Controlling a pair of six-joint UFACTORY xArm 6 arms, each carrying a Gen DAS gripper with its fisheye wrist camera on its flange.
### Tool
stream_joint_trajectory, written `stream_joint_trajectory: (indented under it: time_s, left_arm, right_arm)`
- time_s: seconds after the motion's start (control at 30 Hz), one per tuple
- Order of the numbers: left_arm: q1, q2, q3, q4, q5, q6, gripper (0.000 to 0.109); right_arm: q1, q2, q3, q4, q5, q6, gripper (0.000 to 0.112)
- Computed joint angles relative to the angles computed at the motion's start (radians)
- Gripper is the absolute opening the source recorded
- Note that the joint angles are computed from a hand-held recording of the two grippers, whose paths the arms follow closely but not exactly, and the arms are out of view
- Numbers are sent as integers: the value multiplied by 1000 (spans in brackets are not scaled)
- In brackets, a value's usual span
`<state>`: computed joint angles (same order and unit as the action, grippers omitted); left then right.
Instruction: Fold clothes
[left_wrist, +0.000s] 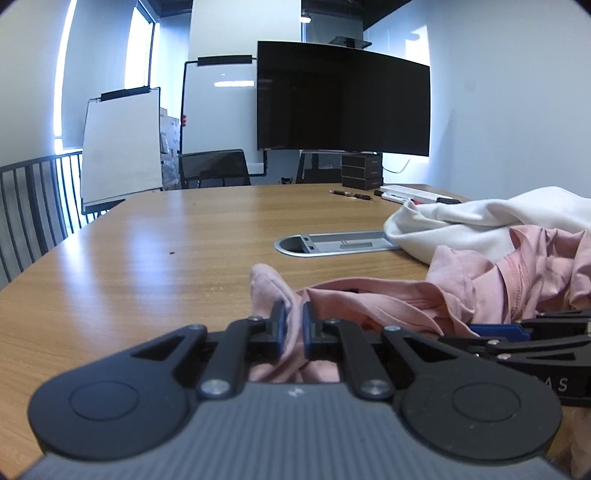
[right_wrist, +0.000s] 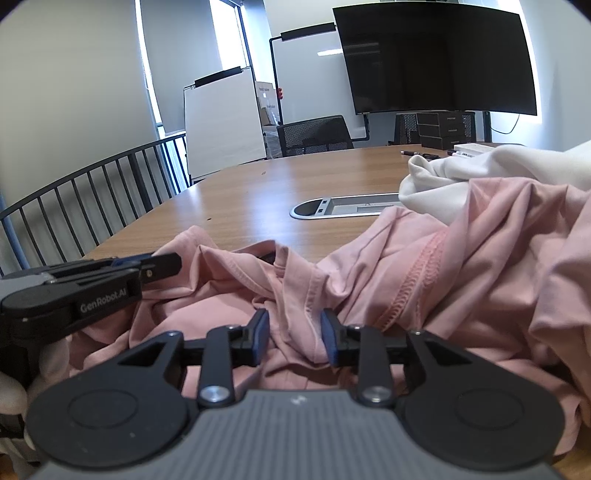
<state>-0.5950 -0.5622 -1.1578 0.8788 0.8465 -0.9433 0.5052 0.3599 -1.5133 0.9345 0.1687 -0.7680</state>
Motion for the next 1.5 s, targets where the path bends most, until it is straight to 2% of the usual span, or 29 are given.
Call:
stream_joint_trajectory:
  time_s: [0.4, 0.63, 0.77, 1.0, 1.13, 1.2, 1.27, 1.33, 1.5]
  left_arm:
    - [-17, -12, 10, -1, -12, 5, 8]
    - [-17, -13, 15, -17, -39, 29, 8]
    - [-17, -16, 20, -29, -47, 45, 8]
    - [-6, -24, 34, -55, -89, 74, 8]
    - [-5, -30, 45, -51, -124, 85, 8]
    - [-17, -28, 47, -18, -121, 79, 8]
    - [-24, -26, 49, -1, -121, 79, 8]
    - [-28, -26, 51, 18, -127, 75, 8]
    - [-19, -37, 71, 36, -181, 76, 8]
  right_arm:
    - [8, -10, -10, 251, -47, -167, 35]
    - [-4, 18, -60, 399, -62, -197, 36]
    - [1, 37, -102, 557, -105, -339, 36]
    - [-2, 70, -157, 657, -128, -416, 37]
    - [-6, 76, -201, 884, -144, -606, 53]
    - [-22, 75, -221, 1022, -142, -710, 57]
    - [-43, 76, -233, 1112, -122, -755, 59]
    - [-65, 76, -235, 1154, -92, -747, 60]
    - [-84, 91, -248, 1142, -63, -713, 59]
